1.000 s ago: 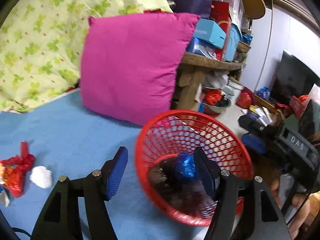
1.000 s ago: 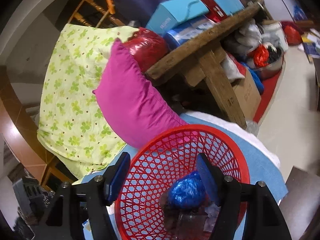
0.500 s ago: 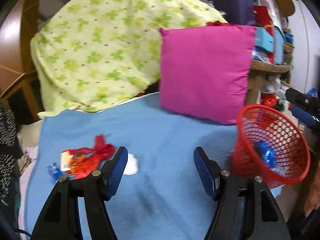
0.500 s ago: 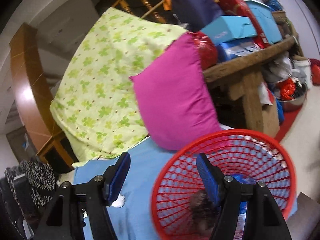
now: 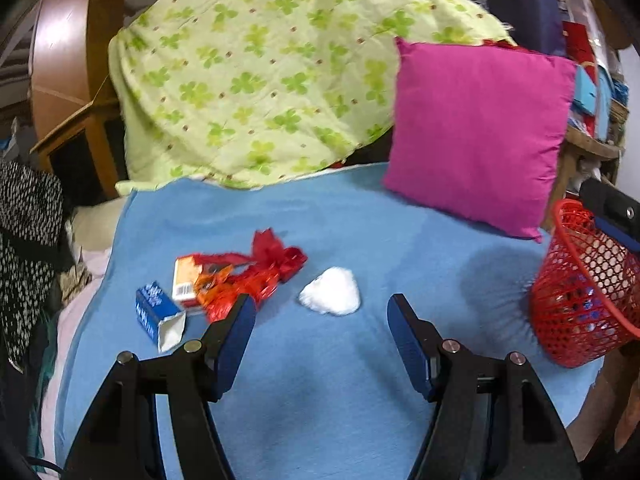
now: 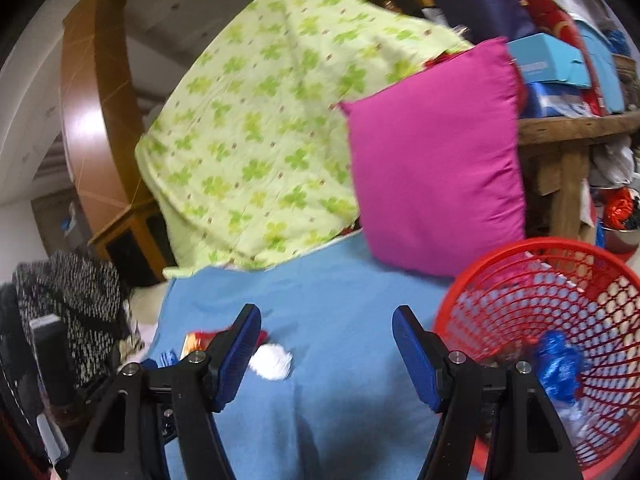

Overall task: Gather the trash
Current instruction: 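Grasp the blue toothpaste box with the left gripper while the right grasps the white tissue ball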

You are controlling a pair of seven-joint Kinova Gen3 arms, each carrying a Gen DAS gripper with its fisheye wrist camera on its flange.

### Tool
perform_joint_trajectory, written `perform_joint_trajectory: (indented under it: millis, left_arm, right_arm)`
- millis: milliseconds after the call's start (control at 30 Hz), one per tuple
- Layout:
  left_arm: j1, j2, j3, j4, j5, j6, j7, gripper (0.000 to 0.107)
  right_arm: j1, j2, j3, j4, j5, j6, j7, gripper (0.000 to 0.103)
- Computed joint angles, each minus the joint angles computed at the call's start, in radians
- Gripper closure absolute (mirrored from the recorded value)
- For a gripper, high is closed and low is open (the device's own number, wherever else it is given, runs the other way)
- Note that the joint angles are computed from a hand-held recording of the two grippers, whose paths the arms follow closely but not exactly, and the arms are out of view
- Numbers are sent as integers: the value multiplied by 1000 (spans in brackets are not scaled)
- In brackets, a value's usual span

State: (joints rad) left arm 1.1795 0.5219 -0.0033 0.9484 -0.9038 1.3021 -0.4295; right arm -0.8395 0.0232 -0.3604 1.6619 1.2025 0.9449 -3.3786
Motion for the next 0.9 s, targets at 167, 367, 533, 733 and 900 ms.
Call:
perform_joint_trajectory:
  millis: [167, 367, 533, 733, 900]
  left_arm:
    - [-20, -26, 3, 65, 2, -7, 39, 38]
    - [-85, -74, 30, 145, 38, -34, 79, 38]
    - [-185, -164, 45, 279, 79, -73, 185, 38]
    - [-314, -251, 50, 429, 113, -61, 340, 38]
    - [-424, -303, 71, 522, 154, -106, 418, 38]
  right_arm:
    - [-14, 57, 21, -52, -60, -26, 85, 31]
    - [-23, 107, 72, -99, -153, -84, 164, 31]
    - [-19, 154, 115, -145, -262, -142, 271, 31]
    - [-18, 221, 169, -199, -386, -205, 390, 31]
    - [3, 289, 194, -261, -526, -257, 506, 31]
